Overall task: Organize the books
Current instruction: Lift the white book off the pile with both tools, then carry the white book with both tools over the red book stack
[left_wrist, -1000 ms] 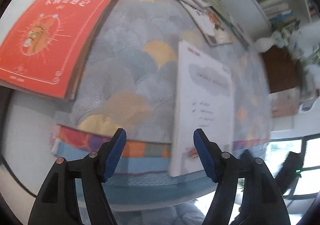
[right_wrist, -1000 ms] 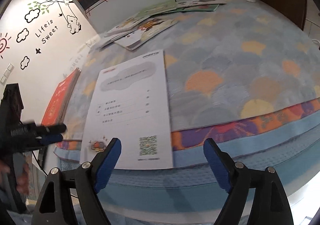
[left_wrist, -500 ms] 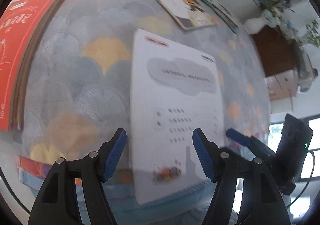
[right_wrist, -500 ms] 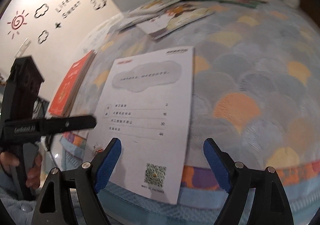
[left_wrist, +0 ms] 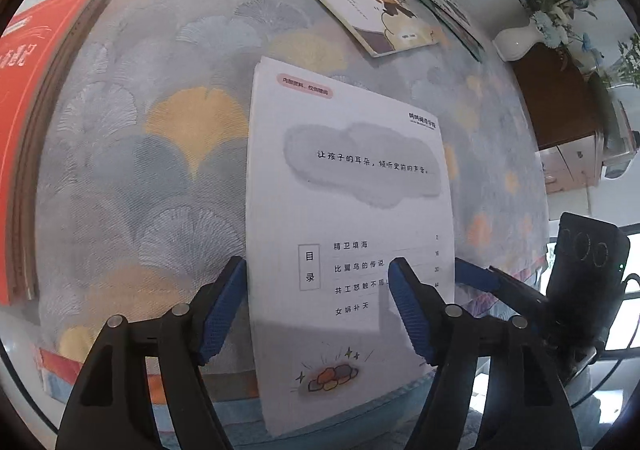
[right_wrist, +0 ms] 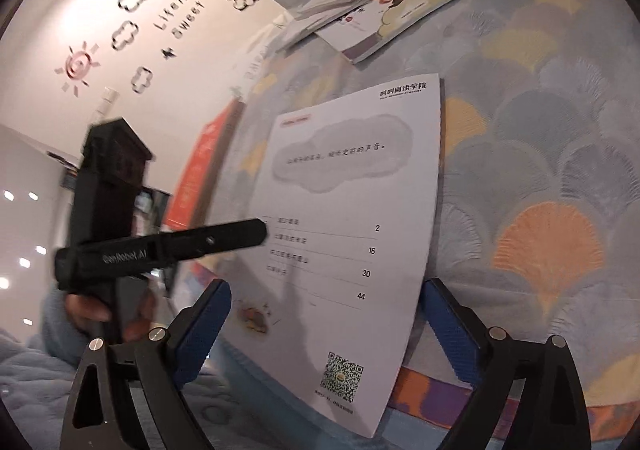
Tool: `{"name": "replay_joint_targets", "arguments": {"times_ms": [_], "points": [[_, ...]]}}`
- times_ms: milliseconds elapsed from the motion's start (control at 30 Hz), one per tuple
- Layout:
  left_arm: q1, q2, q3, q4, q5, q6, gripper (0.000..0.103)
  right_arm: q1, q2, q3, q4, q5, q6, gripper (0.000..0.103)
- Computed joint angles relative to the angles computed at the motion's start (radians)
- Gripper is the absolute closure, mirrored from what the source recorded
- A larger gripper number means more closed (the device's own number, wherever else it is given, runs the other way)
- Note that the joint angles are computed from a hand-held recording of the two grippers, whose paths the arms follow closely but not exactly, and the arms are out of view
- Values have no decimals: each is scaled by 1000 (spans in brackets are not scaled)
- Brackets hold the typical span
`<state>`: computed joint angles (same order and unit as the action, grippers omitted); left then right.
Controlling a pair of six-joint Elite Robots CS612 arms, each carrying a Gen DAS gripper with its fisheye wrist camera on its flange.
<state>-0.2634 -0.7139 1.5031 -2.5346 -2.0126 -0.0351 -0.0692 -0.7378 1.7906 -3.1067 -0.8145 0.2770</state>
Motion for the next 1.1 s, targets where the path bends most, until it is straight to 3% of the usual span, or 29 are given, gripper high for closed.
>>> {"name": "replay_joint_targets", "arguments": {"times_ms": [67,133,200,267,333,400,433,467,567,633,733,800,867,900,933,967,1100], "points": [[4,2,-2,5,-14,3,33,-2,3,7,-32,0,32,11],[11,6,-7,8,-38,-3,33,-2,-5,17,-43,-29,52,24],[21,13,-12,1,-77,-27,33,-9,-5,28,-66,-40,91,47],[33,19,-13,-10,-122,-54,33,-17,2,34,-93,-21,130,56],[42,25,-18,-8,-155,-61,33,-36,23,41,-169,71,196,56],[47,28,-21,0,-180,-51,33,-56,77,17,-271,261,321,58],[49,28,-22,4,-181,-44,33,-56,85,6,-259,304,321,58],[48,26,-21,6,-180,-41,33,-47,81,-2,-206,306,279,58],[45,23,-20,8,-171,-30,33,-3,42,-26,60,200,59,59],[40,21,-17,8,-159,-18,33,8,33,-41,113,191,-6,62],[25,8,-10,17,-104,28,33,39,4,-55,177,71,-88,64],[16,2,-6,22,-72,60,31,55,-9,-61,195,15,-132,73],[15,1,-8,29,-71,74,28,43,13,-57,117,107,-73,81],[20,4,-11,31,-91,75,27,27,41,-54,25,190,12,90],[31,14,-21,42,-153,67,27,11,70,-56,-80,259,117,92],[38,21,-31,65,-190,60,26,-2,88,-54,-167,286,198,93],[48,33,-50,105,-241,53,26,-19,112,-50,-351,288,365,93]]}}
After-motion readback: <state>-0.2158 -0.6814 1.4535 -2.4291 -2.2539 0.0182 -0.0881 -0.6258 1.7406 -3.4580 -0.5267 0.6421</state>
